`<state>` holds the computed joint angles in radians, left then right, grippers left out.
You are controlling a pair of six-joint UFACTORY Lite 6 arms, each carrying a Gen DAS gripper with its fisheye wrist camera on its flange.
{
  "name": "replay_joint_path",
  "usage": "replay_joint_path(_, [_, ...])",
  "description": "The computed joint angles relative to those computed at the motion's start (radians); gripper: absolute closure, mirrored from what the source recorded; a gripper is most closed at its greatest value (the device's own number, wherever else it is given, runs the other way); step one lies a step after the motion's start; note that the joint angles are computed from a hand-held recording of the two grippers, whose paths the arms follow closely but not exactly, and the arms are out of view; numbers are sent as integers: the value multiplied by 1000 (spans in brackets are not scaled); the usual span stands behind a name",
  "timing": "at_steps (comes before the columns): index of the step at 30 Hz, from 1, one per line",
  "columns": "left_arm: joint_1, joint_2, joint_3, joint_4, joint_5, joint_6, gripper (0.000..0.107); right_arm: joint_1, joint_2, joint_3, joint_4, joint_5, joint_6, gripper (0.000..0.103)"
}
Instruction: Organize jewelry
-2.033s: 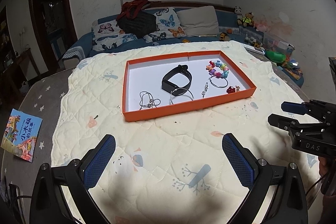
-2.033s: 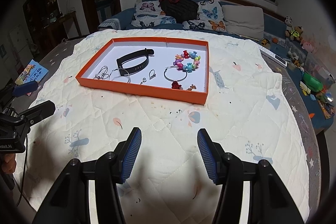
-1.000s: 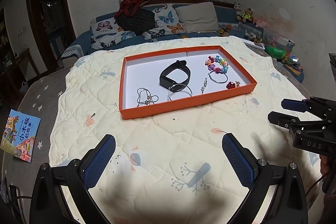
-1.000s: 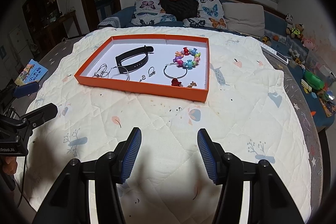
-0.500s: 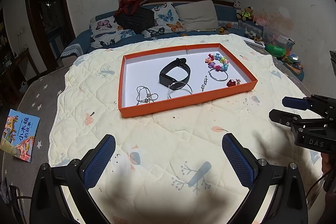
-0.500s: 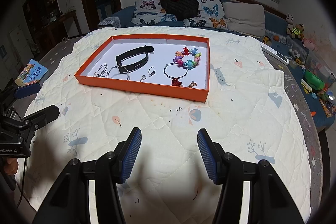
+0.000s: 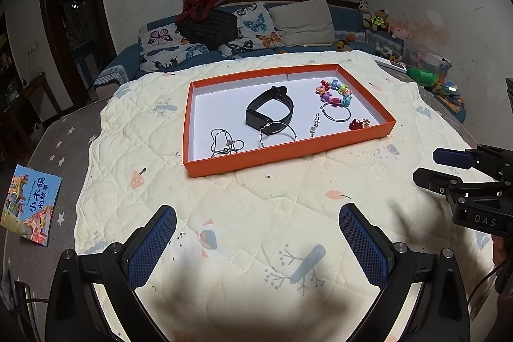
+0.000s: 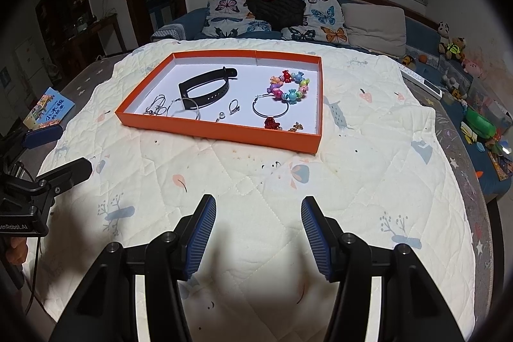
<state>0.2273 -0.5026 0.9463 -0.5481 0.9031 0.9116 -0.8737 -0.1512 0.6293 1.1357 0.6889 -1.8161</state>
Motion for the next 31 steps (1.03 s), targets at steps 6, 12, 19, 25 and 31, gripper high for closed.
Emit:
replay_joint_path(6, [2,-3,-22,0,-4,8,4,-2,10,2,0,-1,-5,42])
replay_joint_path(12, [-14,-14,-35,16,-13,-11,4,-5,14,-1,0,-1,-12,42])
replay_joint_path(19, [-13,-13,-35,16,-13,-9,4,-4,13,-4,1,-1,-12,42])
replay_joint_path(25, [-17,-13,-37,19,-18,-14,4,-2,11,-8,3,-4,-15,42])
replay_joint_path(31, [-16,-24,-50,12,-25,-9,4,-1,10,-9,3,-5,-13,42])
